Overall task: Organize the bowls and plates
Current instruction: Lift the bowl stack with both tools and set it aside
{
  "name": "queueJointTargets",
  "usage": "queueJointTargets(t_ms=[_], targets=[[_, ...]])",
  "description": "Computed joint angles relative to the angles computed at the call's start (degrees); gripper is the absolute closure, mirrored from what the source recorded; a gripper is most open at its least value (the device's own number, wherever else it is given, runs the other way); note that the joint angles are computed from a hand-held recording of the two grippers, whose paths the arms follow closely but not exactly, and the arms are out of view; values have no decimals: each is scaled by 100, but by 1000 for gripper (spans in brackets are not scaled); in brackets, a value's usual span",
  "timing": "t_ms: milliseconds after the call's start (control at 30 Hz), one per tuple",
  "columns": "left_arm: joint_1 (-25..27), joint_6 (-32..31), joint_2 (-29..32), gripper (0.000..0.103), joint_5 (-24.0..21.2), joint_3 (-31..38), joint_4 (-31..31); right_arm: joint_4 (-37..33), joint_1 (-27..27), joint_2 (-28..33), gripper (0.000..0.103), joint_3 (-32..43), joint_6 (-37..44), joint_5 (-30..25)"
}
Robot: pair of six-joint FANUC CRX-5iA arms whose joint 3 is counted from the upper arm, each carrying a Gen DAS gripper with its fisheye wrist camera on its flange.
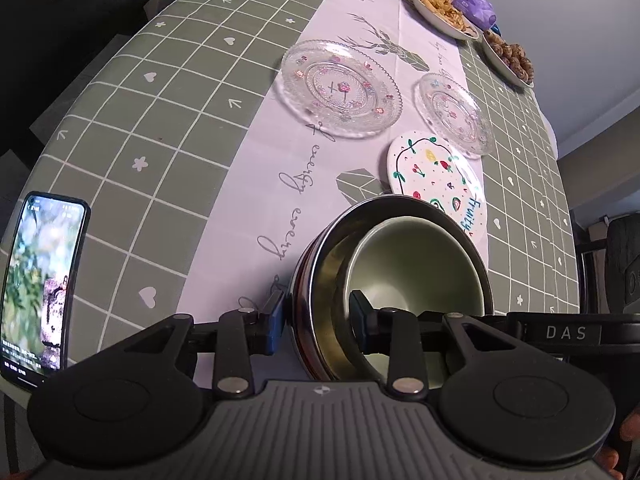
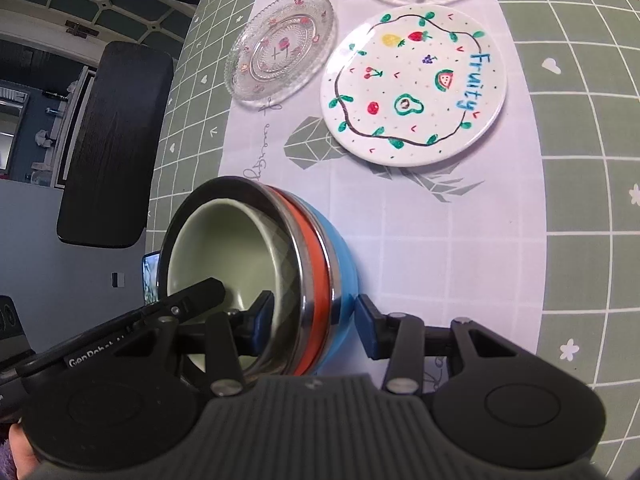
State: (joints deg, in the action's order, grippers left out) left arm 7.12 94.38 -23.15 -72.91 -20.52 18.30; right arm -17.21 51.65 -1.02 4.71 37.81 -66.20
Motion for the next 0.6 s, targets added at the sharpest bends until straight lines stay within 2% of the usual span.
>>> queueJointTargets(t_ms=[133, 233, 300, 433, 600], targets=[[10, 58, -30, 65, 59, 6, -8, 125, 63, -22, 58, -31, -54, 78], [-170, 111, -163, 58, 346, 98, -344, 508, 219, -152, 38, -172, -142, 208], [-298, 162, -263, 48, 544, 154, -545, 645, 260, -247, 37, -251, -124, 288], [-404, -77, -398, 45, 892, 168, -446, 894, 336, -565, 36, -498, -118, 573], [-562, -705, -403, 45, 1323, 118, 90, 1970, 625, -1197, 36, -1221, -596, 1325]])
